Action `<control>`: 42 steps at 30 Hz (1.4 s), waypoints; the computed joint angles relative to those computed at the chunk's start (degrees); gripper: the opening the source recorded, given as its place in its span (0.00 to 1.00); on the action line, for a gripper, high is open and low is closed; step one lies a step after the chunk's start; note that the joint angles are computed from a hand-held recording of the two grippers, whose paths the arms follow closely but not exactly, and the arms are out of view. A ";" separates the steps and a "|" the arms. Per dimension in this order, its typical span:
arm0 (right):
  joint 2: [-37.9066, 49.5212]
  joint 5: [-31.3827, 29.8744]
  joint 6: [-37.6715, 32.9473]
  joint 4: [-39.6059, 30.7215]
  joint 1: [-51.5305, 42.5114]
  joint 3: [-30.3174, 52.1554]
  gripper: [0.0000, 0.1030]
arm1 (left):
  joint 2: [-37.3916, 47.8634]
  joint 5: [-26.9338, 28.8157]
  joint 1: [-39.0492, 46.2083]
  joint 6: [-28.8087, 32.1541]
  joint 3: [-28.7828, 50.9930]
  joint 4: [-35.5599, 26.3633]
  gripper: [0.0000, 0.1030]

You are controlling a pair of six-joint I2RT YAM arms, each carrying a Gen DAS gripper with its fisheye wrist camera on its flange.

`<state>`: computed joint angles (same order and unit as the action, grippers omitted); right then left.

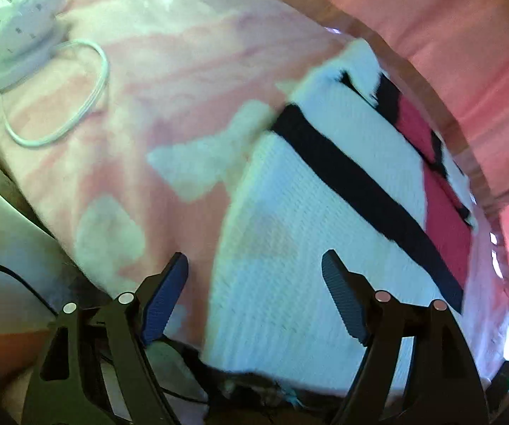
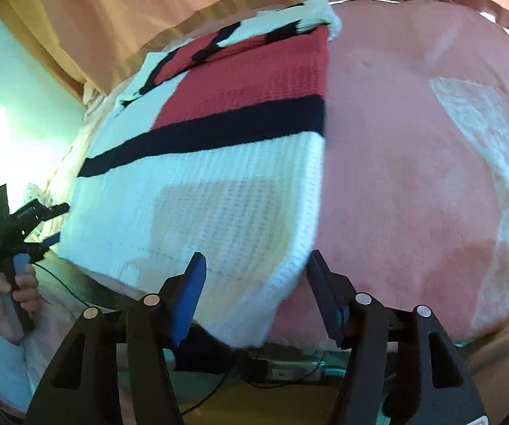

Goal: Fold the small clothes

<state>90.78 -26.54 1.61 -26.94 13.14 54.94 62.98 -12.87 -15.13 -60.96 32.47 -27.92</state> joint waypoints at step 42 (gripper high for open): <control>13.16 -7.38 -6.44 -10.43 -21.10 37.31 0.07 | 27.22 -11.90 -14.96 10.86 46.06 -6.73 0.13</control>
<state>103.94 -33.92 -4.83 -37.37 -7.96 92.25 90.20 -24.77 -30.09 -50.10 78.54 -34.65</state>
